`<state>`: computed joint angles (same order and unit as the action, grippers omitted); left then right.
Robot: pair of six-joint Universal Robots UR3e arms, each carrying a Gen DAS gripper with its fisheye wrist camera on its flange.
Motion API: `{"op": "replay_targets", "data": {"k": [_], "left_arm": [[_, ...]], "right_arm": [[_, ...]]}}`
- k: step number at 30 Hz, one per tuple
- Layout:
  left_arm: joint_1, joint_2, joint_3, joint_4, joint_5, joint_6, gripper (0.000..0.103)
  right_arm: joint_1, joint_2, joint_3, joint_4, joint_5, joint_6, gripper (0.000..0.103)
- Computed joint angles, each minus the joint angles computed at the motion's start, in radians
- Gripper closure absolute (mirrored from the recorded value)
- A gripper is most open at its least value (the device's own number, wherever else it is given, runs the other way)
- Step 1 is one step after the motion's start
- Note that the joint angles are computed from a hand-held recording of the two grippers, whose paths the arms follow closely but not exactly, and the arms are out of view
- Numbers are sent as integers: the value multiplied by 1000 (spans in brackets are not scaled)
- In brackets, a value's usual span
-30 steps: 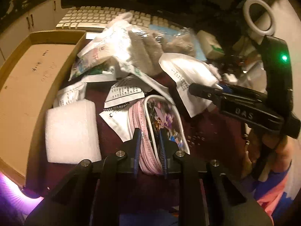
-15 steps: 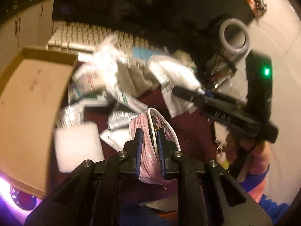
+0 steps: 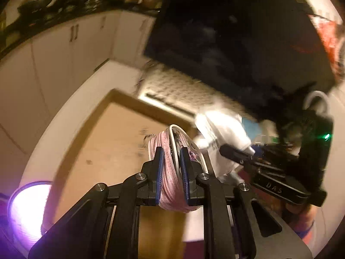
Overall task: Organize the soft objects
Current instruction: 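Carry the pouch into the cardboard tray and open the left gripper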
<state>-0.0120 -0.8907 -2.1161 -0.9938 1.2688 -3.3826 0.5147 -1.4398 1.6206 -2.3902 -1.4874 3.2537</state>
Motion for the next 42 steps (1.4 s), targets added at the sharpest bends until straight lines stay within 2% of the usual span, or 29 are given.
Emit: {"op": "replay_targets", "data": {"k": [4,7,8,10,12,14,16,21,24,26,30,35,37,42], "left_arm": [[76,-7,-62,-19,-17,46,88],[126,35,-114,-45,-50,60,88],[128,45,-118,-60,-48,53,88],[165,80,-114,-129,-79,67,84],[181,122,-106,-180,-89,66,73],[146,138,-86,-200,-45,48,48],[133,138,-56,-230,-15,57,40],[50,151,14,-260,70,-18,40],[11,187,14,-261,78,-69,34],[-82,166,12,-219,142,-146,27],[-329,79,27,-151,315,-289,27],[-543,-45,40,-54,441,-390,26],[-580,-77,32,-6,428,-373,26],[-485,-84,10,22,210,-184,26]], "right_arm": [[73,269,-258,73,-64,38,65],[96,372,-370,127,-50,38,60],[95,388,-383,133,-25,35,49],[91,385,-368,129,3,42,41],[94,357,-339,114,-12,61,36],[72,271,-239,54,18,75,25],[35,166,-130,1,78,72,20],[-35,-92,86,-4,104,4,20],[-81,-208,177,38,120,-32,20],[-95,-260,220,66,104,-49,20],[-112,-359,311,104,88,-45,19],[-123,-457,415,115,96,-25,18],[-108,-481,444,108,71,23,18],[-45,-517,489,78,-58,206,17]]}}
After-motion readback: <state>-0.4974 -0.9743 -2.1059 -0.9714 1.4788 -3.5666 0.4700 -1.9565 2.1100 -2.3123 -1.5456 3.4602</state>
